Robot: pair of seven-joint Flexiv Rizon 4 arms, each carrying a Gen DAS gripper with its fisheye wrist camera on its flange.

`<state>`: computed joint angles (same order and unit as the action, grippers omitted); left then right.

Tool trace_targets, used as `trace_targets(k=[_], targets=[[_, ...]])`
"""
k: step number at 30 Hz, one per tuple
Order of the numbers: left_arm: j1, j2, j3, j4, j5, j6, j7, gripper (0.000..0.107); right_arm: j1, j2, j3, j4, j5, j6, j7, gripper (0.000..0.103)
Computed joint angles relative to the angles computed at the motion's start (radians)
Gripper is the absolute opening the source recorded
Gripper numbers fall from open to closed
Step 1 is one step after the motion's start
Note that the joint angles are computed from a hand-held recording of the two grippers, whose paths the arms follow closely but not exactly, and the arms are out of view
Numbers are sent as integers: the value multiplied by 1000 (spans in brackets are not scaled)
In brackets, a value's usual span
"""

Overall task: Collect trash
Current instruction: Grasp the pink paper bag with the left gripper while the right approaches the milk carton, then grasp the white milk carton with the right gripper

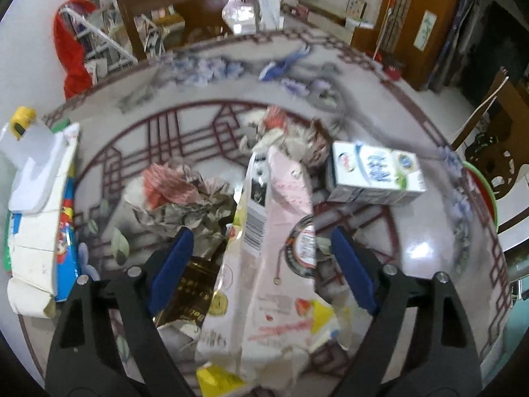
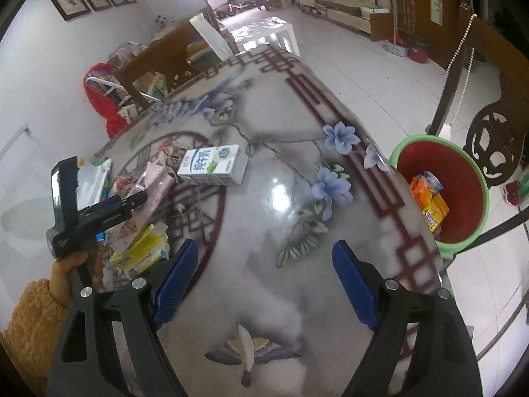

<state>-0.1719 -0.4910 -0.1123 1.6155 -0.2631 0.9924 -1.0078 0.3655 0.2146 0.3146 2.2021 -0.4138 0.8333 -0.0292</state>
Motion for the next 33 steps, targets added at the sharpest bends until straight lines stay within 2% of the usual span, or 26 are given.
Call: trace_targets(k=[1, 2, 3, 4, 6, 8, 12, 13, 18, 20, 24, 27, 30, 31, 33], targets=[[-4, -11, 8, -12, 8, -14, -12, 83, 4, -11, -1, -8, 6, -8, -6, 81], [-4, -17, 11, -19, 11, -25, -19, 77, 7, -20, -2, -14, 10, -10, -12, 81], [2, -23, 10, -19, 6, -33, -21, 61, 11, -31, -6, -22, 16, -11, -25, 81], [5, -24, 9, -19, 4, -38, -22, 51, 15, -45, -11, -32, 22, -11, -46, 81], [33, -13, -18, 7, -51, -26, -5, 42, 23, -77, -24, -56, 33, -14, -101, 81], [47, 11, -26, 30, -84, -17, 5, 38, 28, -120, -45, -98, 42, -23, -203, 81], [85, 83, -63, 111, -210, 47, 51, 37, 24, -218, -87, -200, 89, -14, -445, 81], [94, 107, -72, 139, -249, 68, 71, 37, 22, -261, -100, -251, 131, -22, -555, 81], [94, 206, -72, 260, -383, 168, 138, 38, 8, -458, -129, -478, 155, -119, -943, 81], [89, 227, -58, 281, -413, 169, 136, 38, 0, -524, -129, -556, 192, -165, -1058, 83], [72, 258, -23, 319, -428, 166, 96, 39, -19, -615, -125, -652, 264, -200, -1211, 83], [64, 263, -5, 327, -411, 168, 61, 39, -26, -681, -124, -733, 302, -284, -1305, 83], [60, 255, 3, 329, -385, 183, 40, 39, -26, -718, -129, -783, 327, -355, -1350, 83], [59, 255, 6, 330, -368, 184, 31, 39, -24, -722, -131, -785, 329, -362, -1357, 82], [60, 252, 6, 334, -351, 185, 29, 40, -17, -714, -133, -764, 324, -346, -1374, 70]])
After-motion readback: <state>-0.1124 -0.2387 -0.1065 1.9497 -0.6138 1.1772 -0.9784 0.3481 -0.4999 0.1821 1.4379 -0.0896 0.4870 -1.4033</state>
